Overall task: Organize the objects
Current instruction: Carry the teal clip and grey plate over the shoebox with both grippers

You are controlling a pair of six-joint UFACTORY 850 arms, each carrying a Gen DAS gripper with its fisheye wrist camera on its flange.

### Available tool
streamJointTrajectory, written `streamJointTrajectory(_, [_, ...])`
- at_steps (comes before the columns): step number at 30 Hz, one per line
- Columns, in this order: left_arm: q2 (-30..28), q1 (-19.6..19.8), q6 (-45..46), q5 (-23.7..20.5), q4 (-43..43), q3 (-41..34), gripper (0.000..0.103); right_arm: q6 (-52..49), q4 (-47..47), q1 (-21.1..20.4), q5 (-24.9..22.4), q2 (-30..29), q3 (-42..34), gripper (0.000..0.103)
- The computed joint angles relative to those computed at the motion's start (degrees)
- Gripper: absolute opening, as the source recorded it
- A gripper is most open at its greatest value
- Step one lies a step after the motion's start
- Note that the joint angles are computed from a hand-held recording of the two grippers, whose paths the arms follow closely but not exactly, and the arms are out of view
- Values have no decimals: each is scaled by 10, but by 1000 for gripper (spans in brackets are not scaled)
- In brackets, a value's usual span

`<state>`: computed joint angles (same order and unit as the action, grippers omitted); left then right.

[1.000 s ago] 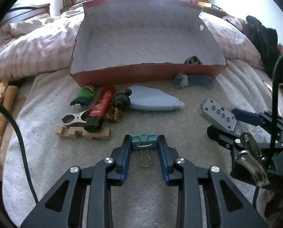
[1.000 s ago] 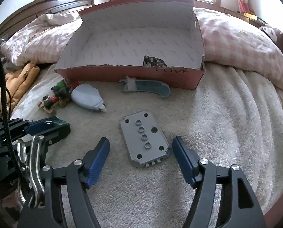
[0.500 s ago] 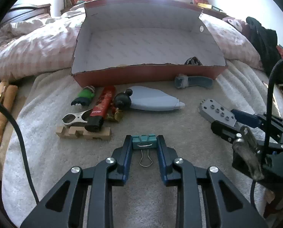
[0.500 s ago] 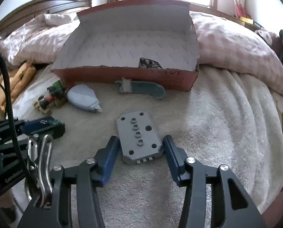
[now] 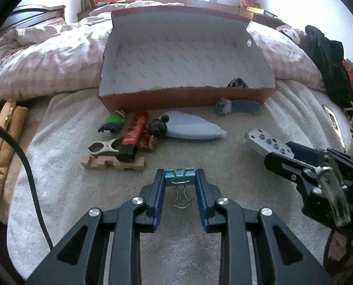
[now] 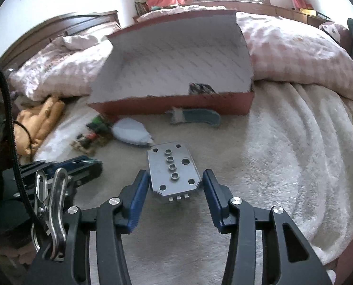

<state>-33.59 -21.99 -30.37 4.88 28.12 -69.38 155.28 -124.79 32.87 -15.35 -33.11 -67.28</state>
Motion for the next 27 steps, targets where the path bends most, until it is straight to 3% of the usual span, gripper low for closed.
streamJointTrajectory(6, [14, 2, 106, 11, -99, 5, 24, 53, -57, 5, -2, 11, 0, 48])
streamJointTrajectory(13, [15, 5, 119, 12, -112, -5, 24, 83, -86, 4, -8, 19, 0, 48])
streamJointTrajectory(27, [-15, 9, 201, 13, -180, -76, 24, -29, -3, -11, -15, 2, -56, 48])
